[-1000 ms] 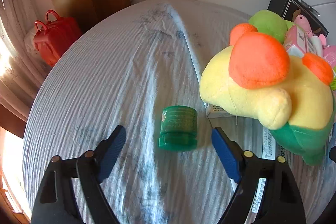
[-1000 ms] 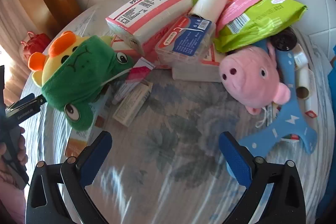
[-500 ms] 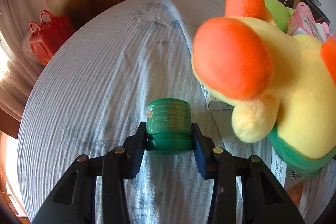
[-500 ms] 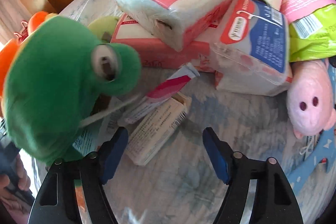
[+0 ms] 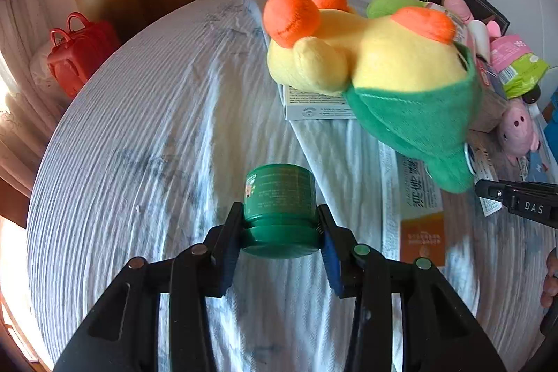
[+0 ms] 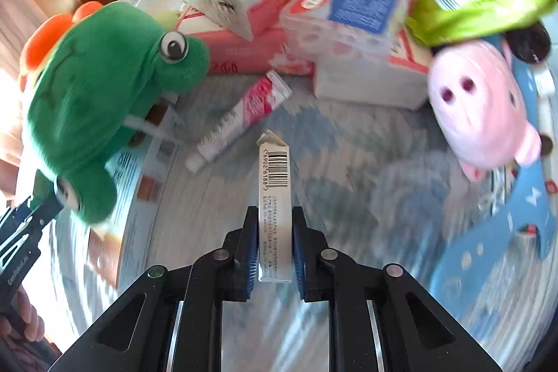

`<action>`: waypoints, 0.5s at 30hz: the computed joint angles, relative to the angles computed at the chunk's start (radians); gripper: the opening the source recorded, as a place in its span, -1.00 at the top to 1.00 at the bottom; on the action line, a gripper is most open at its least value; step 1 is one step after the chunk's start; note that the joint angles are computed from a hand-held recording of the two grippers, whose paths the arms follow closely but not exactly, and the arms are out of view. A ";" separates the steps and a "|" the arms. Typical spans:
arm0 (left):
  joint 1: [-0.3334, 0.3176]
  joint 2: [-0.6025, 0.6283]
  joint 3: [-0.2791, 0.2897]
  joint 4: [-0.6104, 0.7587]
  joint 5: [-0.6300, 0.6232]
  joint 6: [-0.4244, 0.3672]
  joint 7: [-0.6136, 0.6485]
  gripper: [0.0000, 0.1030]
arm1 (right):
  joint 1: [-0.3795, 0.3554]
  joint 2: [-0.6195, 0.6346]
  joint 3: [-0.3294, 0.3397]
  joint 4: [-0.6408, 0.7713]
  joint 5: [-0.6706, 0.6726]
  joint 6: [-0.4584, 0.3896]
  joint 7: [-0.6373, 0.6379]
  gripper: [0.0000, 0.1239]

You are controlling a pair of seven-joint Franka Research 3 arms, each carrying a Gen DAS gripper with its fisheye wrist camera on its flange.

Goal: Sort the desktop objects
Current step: 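Carry the jar and tube box into the blue crate and release both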

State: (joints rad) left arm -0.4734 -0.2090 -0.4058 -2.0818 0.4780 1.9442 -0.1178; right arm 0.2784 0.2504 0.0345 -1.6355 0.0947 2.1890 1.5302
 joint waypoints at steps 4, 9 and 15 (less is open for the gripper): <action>-0.029 0.042 -0.038 0.086 0.033 -0.054 -0.019 0.22 | -0.021 -0.116 -0.001 -0.120 0.037 0.039 -0.037 0.72; -0.067 0.107 -0.058 0.201 0.107 -0.101 -0.020 0.22 | -0.031 -0.286 0.010 -0.269 0.029 0.117 -0.063 0.72; -0.158 0.240 -0.065 0.414 0.247 -0.194 0.018 0.22 | -0.052 -0.431 0.013 -0.370 0.049 0.193 -0.100 0.72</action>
